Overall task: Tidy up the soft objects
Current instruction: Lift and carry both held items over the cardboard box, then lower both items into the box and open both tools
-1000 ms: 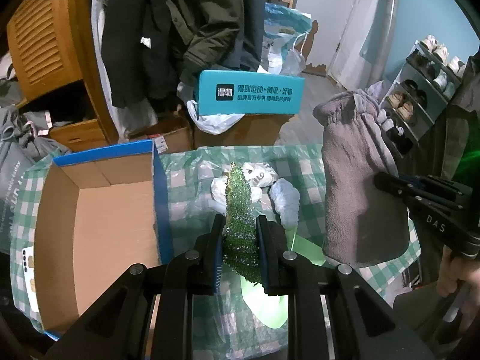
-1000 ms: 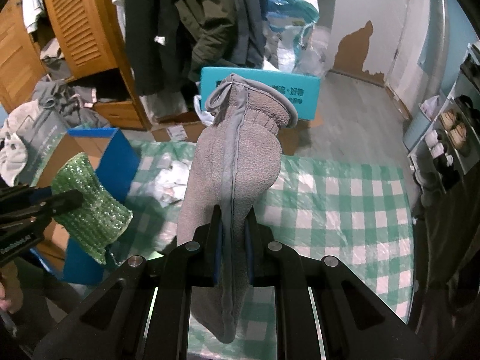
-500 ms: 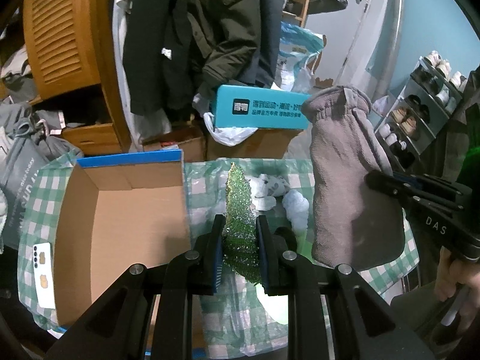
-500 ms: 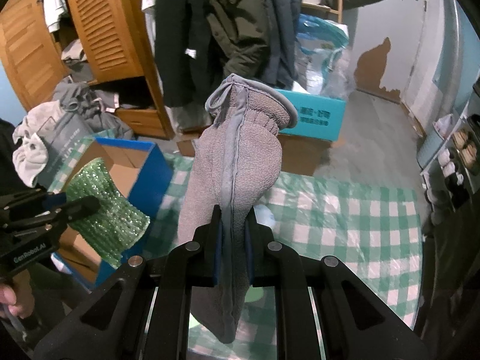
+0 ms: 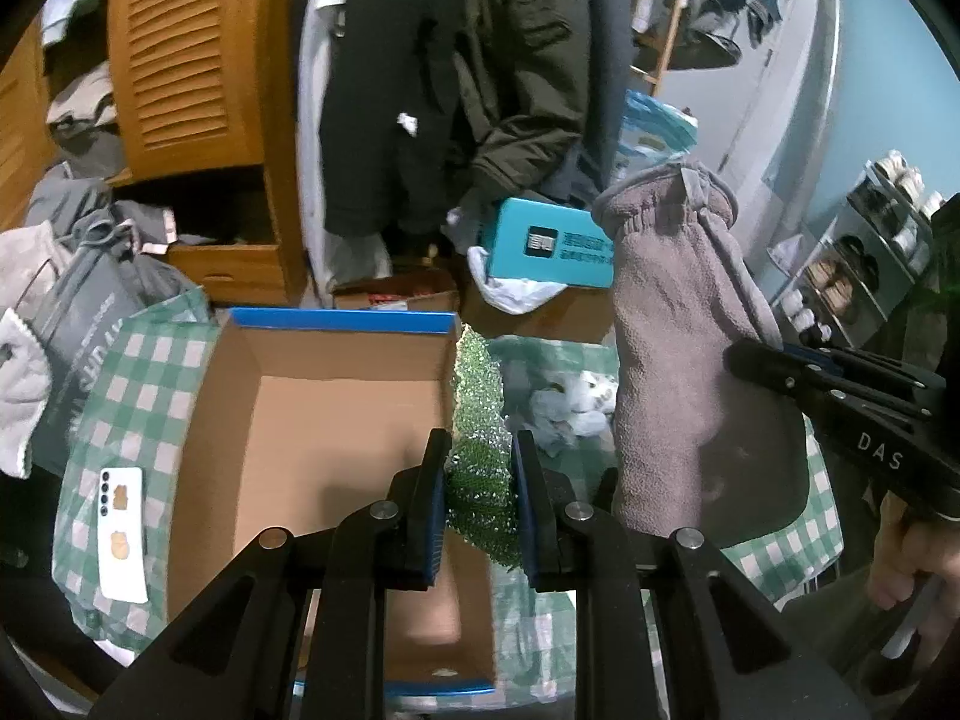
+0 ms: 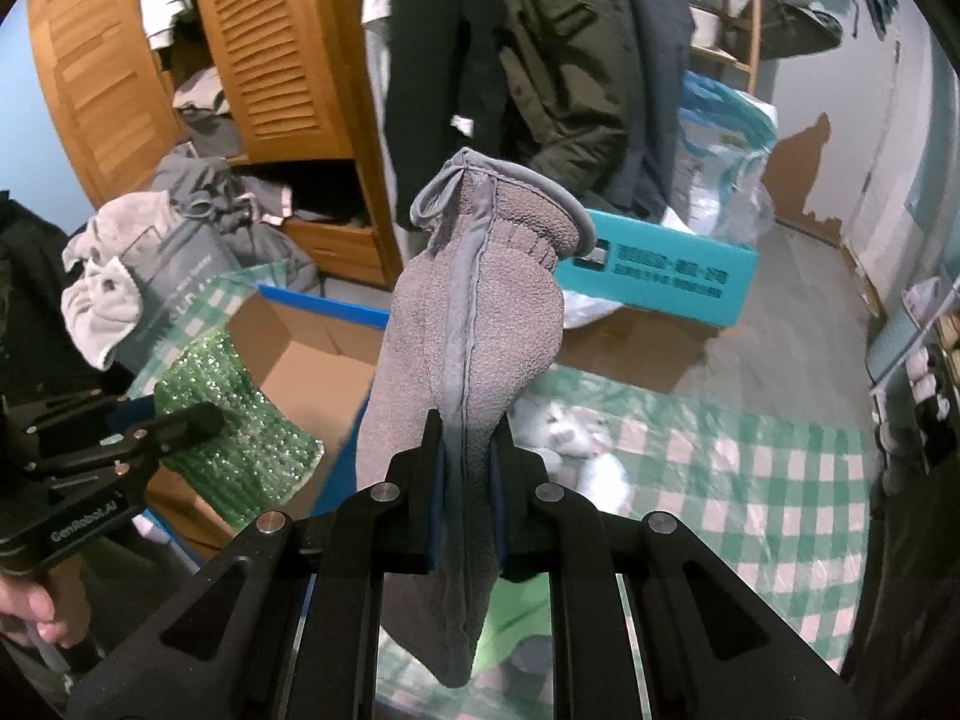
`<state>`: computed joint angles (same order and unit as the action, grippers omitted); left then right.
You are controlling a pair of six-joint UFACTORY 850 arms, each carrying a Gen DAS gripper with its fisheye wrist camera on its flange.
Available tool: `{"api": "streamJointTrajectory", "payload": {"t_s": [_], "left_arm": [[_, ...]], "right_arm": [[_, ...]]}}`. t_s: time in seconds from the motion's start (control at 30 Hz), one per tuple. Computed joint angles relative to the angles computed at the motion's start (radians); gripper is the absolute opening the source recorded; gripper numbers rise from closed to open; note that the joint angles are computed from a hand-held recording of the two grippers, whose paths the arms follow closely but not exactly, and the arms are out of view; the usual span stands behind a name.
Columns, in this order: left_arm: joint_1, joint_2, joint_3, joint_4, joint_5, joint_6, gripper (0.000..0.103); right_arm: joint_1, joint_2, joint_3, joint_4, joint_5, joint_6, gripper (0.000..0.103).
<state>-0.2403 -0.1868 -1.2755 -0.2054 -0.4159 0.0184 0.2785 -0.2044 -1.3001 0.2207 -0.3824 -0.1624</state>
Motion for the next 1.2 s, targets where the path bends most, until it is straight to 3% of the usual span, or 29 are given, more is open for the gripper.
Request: {"api": "streamJointTrajectory", "payload": {"t_s": [0.57, 1.2], "left_arm": [[0.097, 0.031, 0.054, 0.014, 0.014, -0.026, 0.020], [0.146, -0.002, 0.066, 0.087, -0.021, -0.101, 0.020]], "right_arm": [[0.107, -0.114, -0.142, 0.009, -0.066, 0.000, 0.012], [0.174, -0.262, -0.268, -0.009, -0.166, 0.030, 0.012]]}}
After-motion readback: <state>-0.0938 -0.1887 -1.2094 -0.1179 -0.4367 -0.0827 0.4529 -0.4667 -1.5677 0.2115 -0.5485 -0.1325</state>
